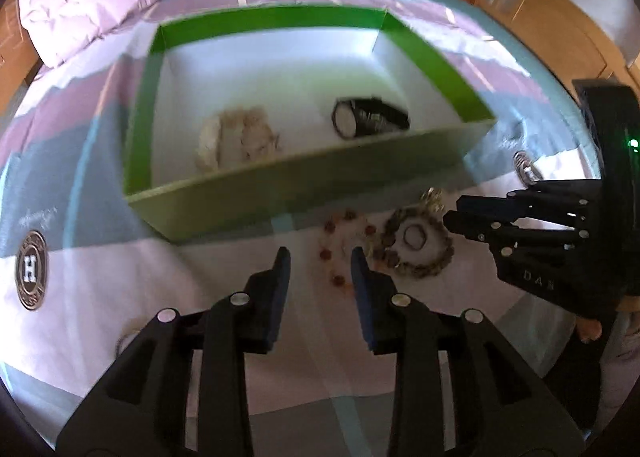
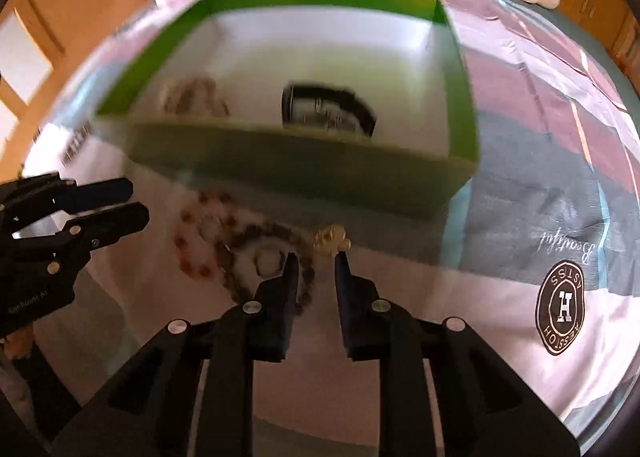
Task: Organize jewelry
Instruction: 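Carry the bracelet and pendant into the green box and open both tools, then move the left tool to the orange bead bracelet while the right tool approaches the brown bead bracelet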
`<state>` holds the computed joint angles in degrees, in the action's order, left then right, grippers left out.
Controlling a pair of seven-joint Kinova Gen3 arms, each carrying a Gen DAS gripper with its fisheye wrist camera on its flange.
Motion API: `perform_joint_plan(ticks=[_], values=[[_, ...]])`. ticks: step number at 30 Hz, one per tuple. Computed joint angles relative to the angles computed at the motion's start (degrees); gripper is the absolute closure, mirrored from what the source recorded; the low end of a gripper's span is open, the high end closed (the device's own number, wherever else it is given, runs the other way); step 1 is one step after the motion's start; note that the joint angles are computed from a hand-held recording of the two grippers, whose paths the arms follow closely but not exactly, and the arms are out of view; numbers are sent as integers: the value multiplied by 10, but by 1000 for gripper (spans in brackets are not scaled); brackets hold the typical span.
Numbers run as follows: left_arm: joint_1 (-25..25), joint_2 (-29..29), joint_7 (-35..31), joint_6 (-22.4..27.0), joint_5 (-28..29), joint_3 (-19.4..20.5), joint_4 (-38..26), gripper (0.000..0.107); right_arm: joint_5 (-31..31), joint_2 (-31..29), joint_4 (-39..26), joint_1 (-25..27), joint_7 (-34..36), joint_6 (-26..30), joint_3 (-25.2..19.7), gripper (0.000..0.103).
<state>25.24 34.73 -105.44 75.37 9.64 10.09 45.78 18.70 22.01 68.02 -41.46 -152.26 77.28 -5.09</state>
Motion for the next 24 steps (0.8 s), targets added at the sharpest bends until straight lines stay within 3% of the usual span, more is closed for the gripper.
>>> perform_joint_plan(ticks=[7,11,16,24], values=[[18,9,15,-12,-24,-10,13,67,8,41,-43,-18,32,50,6,82],[38,22,28,1,-55,-22,-1,67,4,38,-37,-16,32,41,8,82],[84,3,48,-33,-134,-52,32,59,3,33,-32,-14,36,37,9,82],[91,1,127,-20,-196,-75,22,61,0,29,-29,-9,38,33,7,82]])
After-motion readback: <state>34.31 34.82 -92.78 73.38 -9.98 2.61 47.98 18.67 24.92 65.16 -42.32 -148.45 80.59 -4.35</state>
